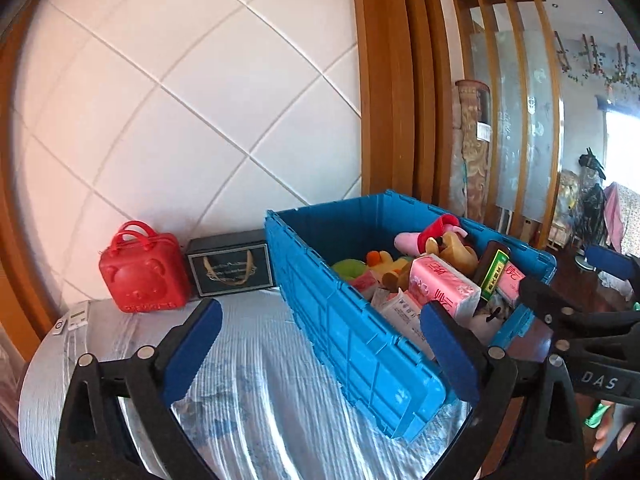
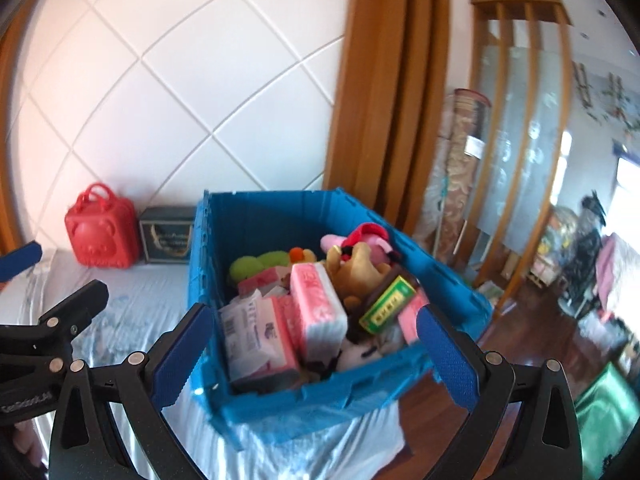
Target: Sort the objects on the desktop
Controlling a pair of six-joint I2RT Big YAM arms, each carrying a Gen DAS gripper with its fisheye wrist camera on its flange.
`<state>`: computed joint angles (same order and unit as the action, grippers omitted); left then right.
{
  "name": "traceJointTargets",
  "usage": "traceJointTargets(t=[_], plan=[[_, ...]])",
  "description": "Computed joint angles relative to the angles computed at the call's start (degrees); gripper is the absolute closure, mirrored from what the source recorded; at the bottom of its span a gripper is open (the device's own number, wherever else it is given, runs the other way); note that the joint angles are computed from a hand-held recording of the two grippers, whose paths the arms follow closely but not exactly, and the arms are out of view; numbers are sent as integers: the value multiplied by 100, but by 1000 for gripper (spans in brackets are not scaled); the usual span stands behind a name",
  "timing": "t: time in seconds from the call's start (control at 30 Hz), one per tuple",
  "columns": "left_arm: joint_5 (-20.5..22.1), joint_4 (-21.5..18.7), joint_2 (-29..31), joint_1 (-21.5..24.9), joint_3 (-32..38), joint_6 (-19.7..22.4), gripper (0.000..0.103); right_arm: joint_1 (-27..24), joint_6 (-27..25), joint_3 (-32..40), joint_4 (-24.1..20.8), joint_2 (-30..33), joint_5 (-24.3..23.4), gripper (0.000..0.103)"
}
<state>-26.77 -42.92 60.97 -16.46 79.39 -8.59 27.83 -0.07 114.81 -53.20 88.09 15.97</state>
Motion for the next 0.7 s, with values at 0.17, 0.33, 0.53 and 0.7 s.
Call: traceJointTargets(t=[0.17, 0.33, 0.53, 0.7], plan=[[-166, 139, -468, -98, -529, -273, 2, 138, 510, -1053, 549, -678, 402, 0], [-79, -97, -625, -141, -695, -286, 2, 257, 840, -1706, 763, -1049, 464, 0], [-40, -306, -692, -199, -797, -262, 2, 397, 955, -1951, 642, -1151, 658, 0], [-1, -424, -656, -199, -814, -300, 2, 422, 1027, -2042, 574, -1134, 647, 0]])
